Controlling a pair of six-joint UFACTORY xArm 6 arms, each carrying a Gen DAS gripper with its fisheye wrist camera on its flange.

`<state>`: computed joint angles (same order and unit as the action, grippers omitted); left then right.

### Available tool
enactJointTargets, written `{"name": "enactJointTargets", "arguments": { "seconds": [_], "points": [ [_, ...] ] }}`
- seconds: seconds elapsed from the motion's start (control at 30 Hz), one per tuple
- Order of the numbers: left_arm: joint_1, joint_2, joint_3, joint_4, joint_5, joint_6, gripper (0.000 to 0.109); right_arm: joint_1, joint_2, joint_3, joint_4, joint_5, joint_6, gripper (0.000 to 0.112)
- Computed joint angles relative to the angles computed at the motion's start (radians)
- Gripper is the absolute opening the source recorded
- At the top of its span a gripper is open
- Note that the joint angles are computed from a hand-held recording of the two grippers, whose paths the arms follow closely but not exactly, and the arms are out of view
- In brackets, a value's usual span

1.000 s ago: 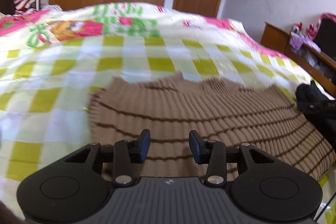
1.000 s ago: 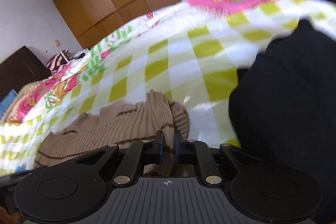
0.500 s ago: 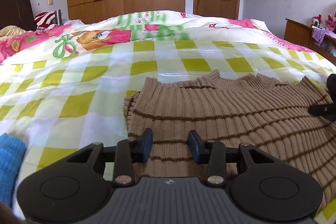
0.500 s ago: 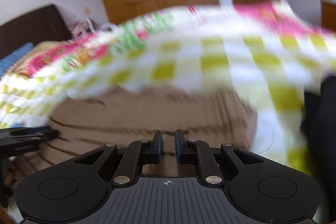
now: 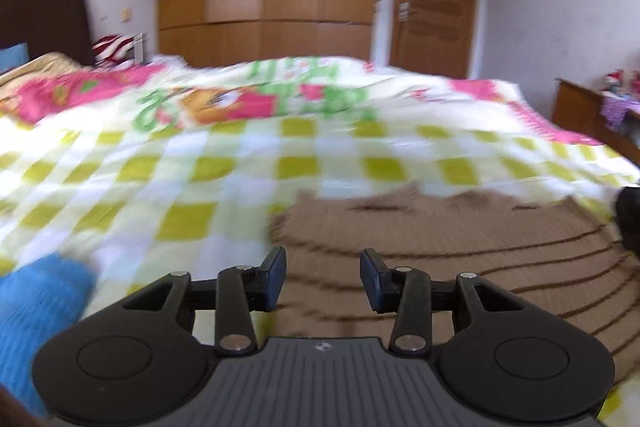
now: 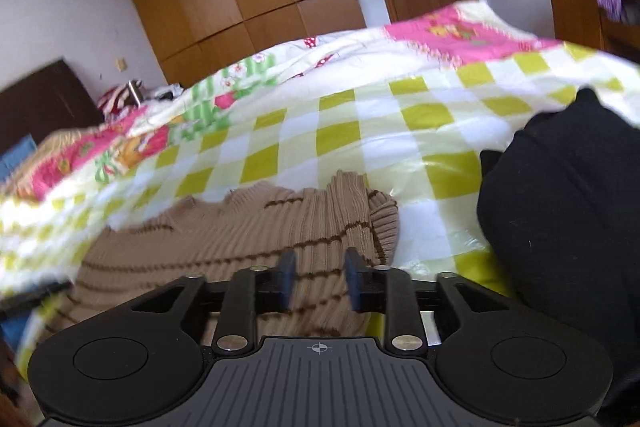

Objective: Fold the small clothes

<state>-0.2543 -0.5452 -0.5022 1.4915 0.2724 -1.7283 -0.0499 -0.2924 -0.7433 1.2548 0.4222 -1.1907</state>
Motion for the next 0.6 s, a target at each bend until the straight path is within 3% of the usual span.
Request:
{"name": "enactJointTargets", "arguments": {
  "seconds": [0.1, 0.17, 0.33, 0.47, 0.6],
  "points": [
    [-0.022, 0.095, -0.054, 0.020, -0.055, 0.003, 0.055, -0.013, 0.023, 0.008, -0.070, 0.002, 0.077, 0.033],
    [-0.033, 0.161, -0.066, -0.079, -0.069, 0.108, 0.055, -0.038, 0.052, 0.002, -0.120, 0.029, 0.153, 0.045],
    [-0.041, 0.149, -0.051, -0.049, -0.065, 0.048, 0.055, -0.155, 0.112, -0.065, -0.076, 0.248, 0.190, 0.049],
    [-0.064, 0.154, -0.078, 0.082, -0.056, -0.062, 0.055, -0.221, 0.164, -0.106, -0.023, 0.426, 0.169, 0.049],
    [-0.083, 0.204, -0.101, 0.024, -0.043, -0.003, 0.055, -0.194, 0.223, -0.137, 0.026, 0.432, 0.132, 0.047]
  ]
}}
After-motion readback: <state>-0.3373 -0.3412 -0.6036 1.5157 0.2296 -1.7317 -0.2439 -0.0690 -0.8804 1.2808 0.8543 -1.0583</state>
